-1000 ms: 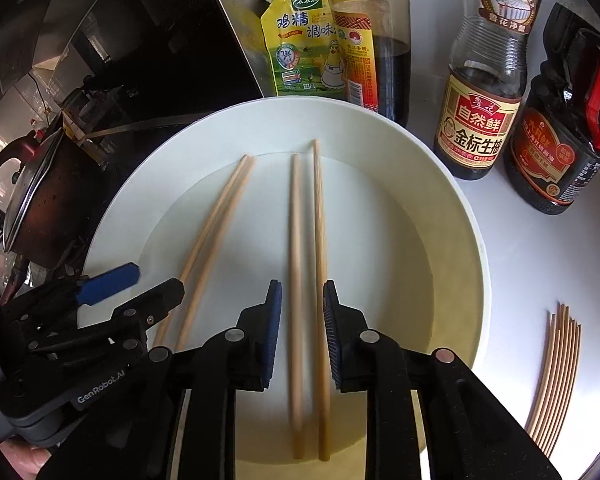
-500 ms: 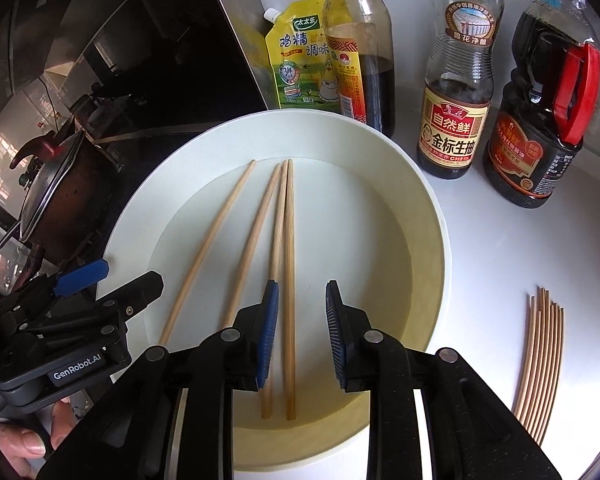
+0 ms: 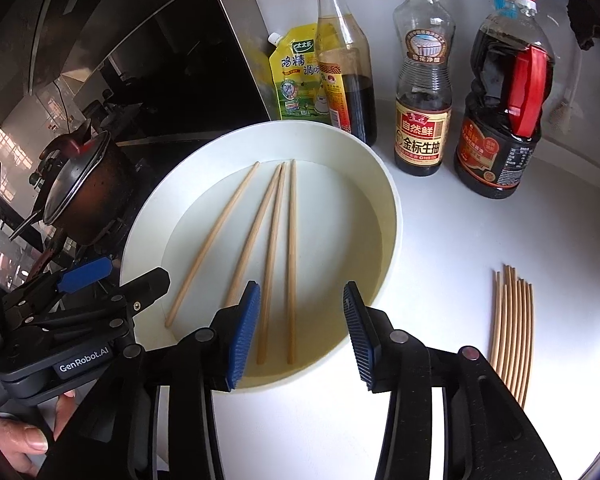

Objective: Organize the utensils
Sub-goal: 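Move both open grippers back to the chopstick row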

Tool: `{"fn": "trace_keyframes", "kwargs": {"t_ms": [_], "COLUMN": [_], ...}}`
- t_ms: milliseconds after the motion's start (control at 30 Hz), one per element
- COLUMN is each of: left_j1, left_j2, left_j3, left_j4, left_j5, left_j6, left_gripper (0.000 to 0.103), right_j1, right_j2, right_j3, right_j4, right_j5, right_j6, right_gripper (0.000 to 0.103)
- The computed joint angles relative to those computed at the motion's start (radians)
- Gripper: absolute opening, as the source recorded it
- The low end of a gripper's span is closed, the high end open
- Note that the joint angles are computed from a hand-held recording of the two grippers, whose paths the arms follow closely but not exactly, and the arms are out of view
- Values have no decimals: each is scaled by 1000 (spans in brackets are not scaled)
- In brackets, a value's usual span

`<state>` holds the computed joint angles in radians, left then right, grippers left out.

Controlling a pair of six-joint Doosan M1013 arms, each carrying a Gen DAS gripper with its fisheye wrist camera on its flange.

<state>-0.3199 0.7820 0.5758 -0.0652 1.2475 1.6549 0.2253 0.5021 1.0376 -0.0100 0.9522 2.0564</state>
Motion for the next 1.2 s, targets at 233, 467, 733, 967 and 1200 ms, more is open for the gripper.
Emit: {"fn": "trace_keyframes", "kwargs": {"t_ms": [233,467,733,967,1200], "left_j1": [-21,-47,-84,-116,-145], "left_j2": [-67,-111,-150,-170,-185], "left_j3": [114,190,262,308,360], "left_j4": [-8,-29,-74,-114,-127], "left_j5": [-63,-91,-115,-136,-174], "left_j6": [3,41,107,147,175], "left_gripper": [87,87,87,87,88], "right_j1": [-11,-30,-57,-78,-90], "right_j2": [-75,-156,-240,-278,-280], "right_j3": [124,253,388,467,511], "right_j4": [-14,-51,-141,-203,-223], "right_j5": [-50,-63,-72,-66,-86], "right_j6": [37,127,247,315,296], "right_gripper": [48,52,54,54,54]}}
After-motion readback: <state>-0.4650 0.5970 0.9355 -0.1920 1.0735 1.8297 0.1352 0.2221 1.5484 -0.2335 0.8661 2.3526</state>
